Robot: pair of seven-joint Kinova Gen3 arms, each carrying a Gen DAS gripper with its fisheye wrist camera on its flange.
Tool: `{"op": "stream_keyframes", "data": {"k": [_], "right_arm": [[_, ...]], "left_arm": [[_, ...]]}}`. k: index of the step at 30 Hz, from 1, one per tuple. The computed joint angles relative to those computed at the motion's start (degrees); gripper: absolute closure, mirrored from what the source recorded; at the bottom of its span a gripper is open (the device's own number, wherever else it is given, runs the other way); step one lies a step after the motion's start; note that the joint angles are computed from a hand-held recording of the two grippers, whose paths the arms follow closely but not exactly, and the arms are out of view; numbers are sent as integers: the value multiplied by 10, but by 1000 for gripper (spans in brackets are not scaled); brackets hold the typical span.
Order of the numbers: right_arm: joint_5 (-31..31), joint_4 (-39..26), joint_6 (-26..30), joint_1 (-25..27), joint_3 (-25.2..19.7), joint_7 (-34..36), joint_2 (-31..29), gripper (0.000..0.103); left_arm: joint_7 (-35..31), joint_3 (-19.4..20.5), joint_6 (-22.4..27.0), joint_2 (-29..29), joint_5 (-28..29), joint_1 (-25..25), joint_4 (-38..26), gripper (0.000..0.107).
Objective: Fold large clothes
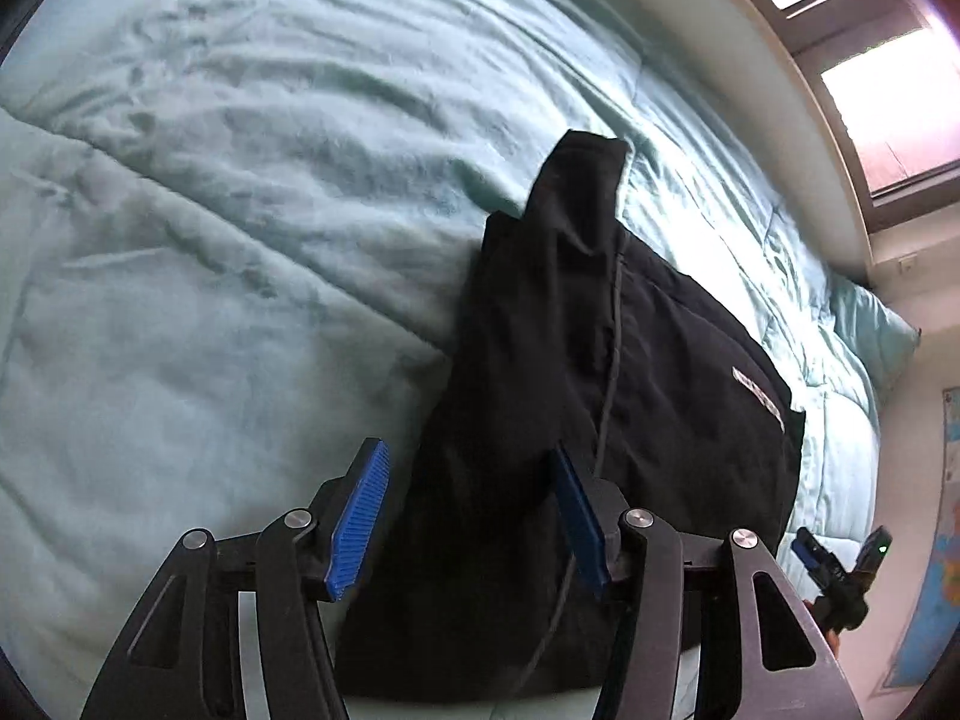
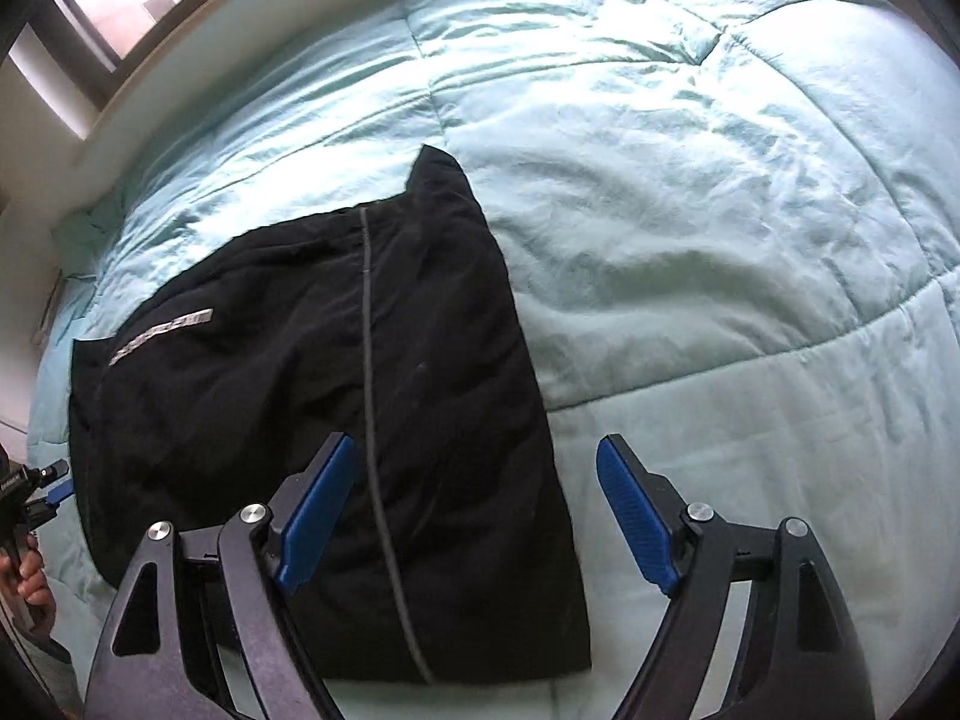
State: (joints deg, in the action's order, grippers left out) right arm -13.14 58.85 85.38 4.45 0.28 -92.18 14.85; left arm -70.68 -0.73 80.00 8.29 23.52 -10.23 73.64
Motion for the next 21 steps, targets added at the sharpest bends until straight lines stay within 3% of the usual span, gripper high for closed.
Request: {"op": "stream_keyframes", "data": {"k": [5, 11, 14, 21], "right_arm": [[-7, 1, -7, 2, -5, 8, 30, 19], [-66, -2, -19, 33, -15, 18, 68, 12], [-98, -19, -4, 50, -24, 24, 95, 7], [-159, -37, 21, 73, -51, 42, 150, 0]], "left_arm": [[-53, 1, -28, 26, 67, -27, 28, 49], [-101, 8, -60, 54, 143, -57, 78, 30], [-122, 12, -77, 61, 178, -68, 100, 27], [-151, 21, -94, 74, 202, -68, 105, 26]]}}
